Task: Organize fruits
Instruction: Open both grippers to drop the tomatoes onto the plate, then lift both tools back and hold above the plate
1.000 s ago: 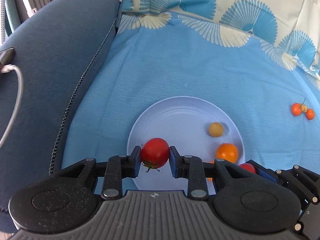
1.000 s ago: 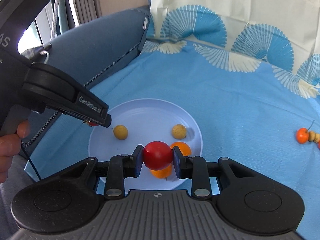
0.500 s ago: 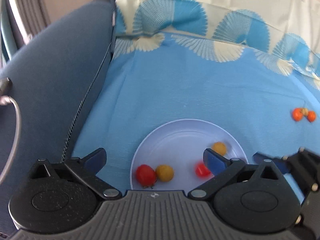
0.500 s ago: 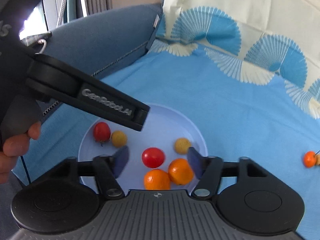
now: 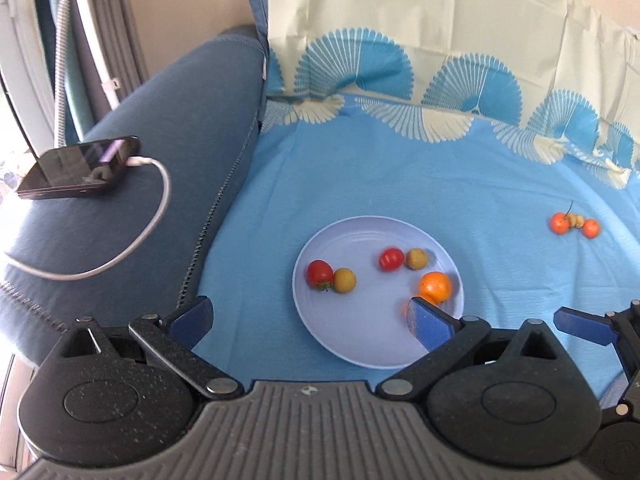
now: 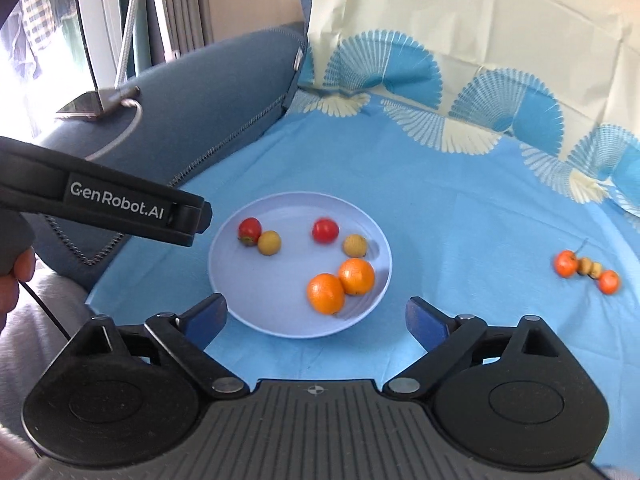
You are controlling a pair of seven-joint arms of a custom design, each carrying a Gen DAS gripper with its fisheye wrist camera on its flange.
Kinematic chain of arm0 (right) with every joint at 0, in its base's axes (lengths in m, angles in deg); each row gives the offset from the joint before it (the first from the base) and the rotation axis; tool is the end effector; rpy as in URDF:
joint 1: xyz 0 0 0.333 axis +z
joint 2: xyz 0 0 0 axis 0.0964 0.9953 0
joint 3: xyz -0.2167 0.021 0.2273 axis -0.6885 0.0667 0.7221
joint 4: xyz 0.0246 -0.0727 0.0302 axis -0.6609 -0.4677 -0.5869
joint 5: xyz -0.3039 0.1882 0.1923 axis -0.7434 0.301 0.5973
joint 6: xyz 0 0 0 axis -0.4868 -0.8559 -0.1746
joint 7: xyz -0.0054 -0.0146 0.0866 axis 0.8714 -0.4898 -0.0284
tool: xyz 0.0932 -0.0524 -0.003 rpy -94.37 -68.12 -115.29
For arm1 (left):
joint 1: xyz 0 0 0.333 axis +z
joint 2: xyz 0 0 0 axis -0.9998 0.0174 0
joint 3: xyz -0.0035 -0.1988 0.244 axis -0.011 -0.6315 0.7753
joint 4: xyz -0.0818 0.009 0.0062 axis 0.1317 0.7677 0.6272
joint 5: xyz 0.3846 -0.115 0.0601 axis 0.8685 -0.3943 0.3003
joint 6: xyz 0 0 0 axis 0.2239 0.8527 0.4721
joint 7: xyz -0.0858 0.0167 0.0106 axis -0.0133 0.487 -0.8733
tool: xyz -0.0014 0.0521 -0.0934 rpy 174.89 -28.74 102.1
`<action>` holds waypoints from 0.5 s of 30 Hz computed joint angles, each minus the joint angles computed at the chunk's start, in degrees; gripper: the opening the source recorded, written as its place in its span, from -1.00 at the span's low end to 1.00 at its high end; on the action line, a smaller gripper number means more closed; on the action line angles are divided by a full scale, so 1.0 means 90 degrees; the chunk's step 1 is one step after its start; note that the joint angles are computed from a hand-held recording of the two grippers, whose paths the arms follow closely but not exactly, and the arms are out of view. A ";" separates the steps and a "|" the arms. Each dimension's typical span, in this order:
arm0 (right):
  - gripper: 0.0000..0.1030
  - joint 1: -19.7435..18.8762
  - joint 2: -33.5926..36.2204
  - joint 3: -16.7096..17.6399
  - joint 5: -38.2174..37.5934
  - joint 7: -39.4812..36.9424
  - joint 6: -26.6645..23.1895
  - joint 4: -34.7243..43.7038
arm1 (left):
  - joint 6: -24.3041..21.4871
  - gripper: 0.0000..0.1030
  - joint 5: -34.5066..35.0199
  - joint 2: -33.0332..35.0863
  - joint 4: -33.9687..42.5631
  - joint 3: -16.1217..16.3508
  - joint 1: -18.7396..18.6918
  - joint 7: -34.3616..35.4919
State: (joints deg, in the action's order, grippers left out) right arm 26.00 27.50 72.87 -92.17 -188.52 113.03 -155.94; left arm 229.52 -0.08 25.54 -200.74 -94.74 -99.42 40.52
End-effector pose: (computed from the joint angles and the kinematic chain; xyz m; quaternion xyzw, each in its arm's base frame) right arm 0.3866 0.2966 0.4299 -0.5729 0.7155 -0.2866 0.2786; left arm 0.4808 -0.1845 0.4725 -0.4713 0.8061 -0.2847 0.2167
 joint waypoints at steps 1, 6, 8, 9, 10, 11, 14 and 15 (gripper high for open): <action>0.90 0.0043 -0.0111 0.0057 0.0022 0.0055 -0.0098 -0.0042 | -0.0001 0.99 -0.0109 -0.0155 -0.0109 0.0063 -0.0063 0.0073; 0.93 0.0241 -0.0576 0.0330 0.0139 0.0173 -0.0535 -0.0210 | 0.0041 0.99 -0.0515 -0.0765 -0.0513 0.0242 -0.0284 0.0402; 0.93 0.0309 -0.0746 0.0413 0.0204 0.0220 -0.0678 -0.0282 | 0.0073 0.99 -0.0627 -0.0988 -0.0669 0.0297 -0.0363 0.0510; 0.93 0.0335 -0.0835 0.0458 0.0226 0.0258 -0.0751 -0.0320 | 0.0084 0.99 -0.0675 -0.1103 -0.0745 0.0316 -0.0391 0.0542; 0.93 0.0349 -0.0916 0.0518 0.0223 0.0318 -0.0848 -0.0349 | 0.0088 0.99 -0.0723 -0.1205 -0.0812 0.0341 -0.0421 0.0575; 0.93 0.0362 -0.1006 0.0580 0.0215 0.0377 -0.0963 -0.0379 | 0.0070 0.99 -0.0763 -0.1329 -0.0884 0.0361 -0.0442 0.0599; 0.93 0.0416 -0.1267 0.0714 0.0216 0.0577 -0.1236 -0.0470 | 0.0008 0.99 -0.0847 -0.1580 -0.1010 0.0390 -0.0479 0.0627; 0.93 0.0435 -0.1339 0.0742 0.0227 0.0630 -0.1298 -0.0500 | 0.0007 0.99 -0.0861 -0.1665 -0.1059 0.0386 -0.0479 0.0628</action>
State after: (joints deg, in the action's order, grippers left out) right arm 29.92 15.45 79.55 -90.13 -182.85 101.36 -160.43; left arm 229.59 -7.83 10.56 -210.27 -91.27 -103.73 46.17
